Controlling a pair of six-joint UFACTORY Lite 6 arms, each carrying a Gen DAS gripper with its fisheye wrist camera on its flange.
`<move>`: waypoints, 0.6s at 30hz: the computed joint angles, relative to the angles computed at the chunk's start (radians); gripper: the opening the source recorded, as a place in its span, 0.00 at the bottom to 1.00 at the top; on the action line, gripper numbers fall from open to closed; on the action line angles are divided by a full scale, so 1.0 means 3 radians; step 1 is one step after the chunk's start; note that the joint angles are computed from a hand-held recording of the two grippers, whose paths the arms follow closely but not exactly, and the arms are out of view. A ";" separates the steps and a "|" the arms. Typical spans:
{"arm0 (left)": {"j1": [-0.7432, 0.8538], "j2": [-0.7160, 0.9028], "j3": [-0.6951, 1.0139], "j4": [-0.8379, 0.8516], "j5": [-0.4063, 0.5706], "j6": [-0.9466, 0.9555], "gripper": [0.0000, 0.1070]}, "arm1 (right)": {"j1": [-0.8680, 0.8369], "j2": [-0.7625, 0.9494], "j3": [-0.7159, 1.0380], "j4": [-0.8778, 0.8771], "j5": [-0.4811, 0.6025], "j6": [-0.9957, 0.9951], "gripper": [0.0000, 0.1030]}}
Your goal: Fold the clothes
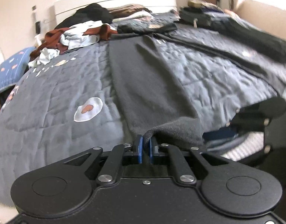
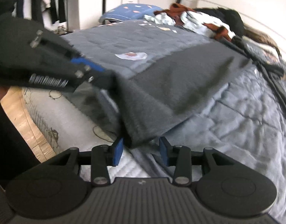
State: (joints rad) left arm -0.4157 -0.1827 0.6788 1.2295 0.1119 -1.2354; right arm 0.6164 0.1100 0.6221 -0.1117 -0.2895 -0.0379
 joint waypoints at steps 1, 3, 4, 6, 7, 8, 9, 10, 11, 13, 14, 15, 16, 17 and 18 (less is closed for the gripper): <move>0.0022 -0.0001 0.0011 -0.0194 -0.0025 0.0180 0.07 | 0.0028 0.0027 0.0007 0.0166 -0.0042 -0.0157 0.43; 0.0013 0.0012 0.0017 -0.0402 -0.0021 0.0413 0.07 | 0.0051 0.0067 0.0031 0.0320 -0.0096 -0.0256 0.43; 0.0009 0.0018 0.0017 -0.0455 -0.0021 0.0480 0.07 | 0.0031 0.0064 0.0045 0.0240 -0.0102 -0.0132 0.44; 0.0013 0.0028 0.0016 -0.0558 -0.0031 0.0606 0.07 | 0.0020 0.0038 0.0029 0.0299 -0.0179 -0.0131 0.44; 0.0015 0.0034 0.0016 -0.0613 -0.0036 0.0672 0.07 | 0.0025 0.0045 0.0026 0.0418 -0.0219 -0.0234 0.44; 0.0014 0.0040 0.0017 -0.0701 -0.0038 0.0769 0.07 | 0.0022 0.0070 0.0043 0.0539 -0.0218 -0.0327 0.43; 0.0009 0.0047 0.0019 -0.0826 -0.0035 0.0898 0.07 | 0.0004 0.0098 0.0077 0.0626 -0.0179 -0.0368 0.38; 0.0004 0.0054 0.0021 -0.0949 -0.0032 0.1026 0.07 | -0.0026 0.0102 0.0091 0.0591 -0.0157 -0.0299 0.27; 0.0000 0.0062 0.0023 -0.1071 -0.0029 0.1152 0.07 | -0.0058 0.0107 0.0105 0.0550 -0.0136 -0.0226 0.21; -0.0030 0.0071 0.0023 -0.1004 -0.0002 0.1103 0.07 | -0.0085 0.0117 0.0118 0.0516 -0.0135 -0.0157 0.14; -0.0041 0.0079 0.0023 -0.0950 0.0014 0.1053 0.07 | -0.0083 0.0124 0.0118 0.0521 -0.0151 -0.0160 0.14; -0.0059 0.0096 0.0028 -0.0872 0.0047 0.0978 0.07 | -0.0069 0.0153 0.0124 0.0535 -0.0157 -0.0197 0.16; -0.0087 0.0125 0.0040 -0.0782 0.0098 0.0891 0.07 | -0.0052 0.0180 0.0129 0.0558 -0.0164 -0.0243 0.20; -0.0113 0.0154 0.0053 -0.0713 0.0150 0.0824 0.07 | -0.0018 0.0207 0.0122 0.0620 -0.0197 -0.0337 0.20; -0.0140 0.0183 0.0066 -0.0659 0.0202 0.0771 0.08 | 0.0012 0.0233 0.0117 0.0662 -0.0226 -0.0410 0.21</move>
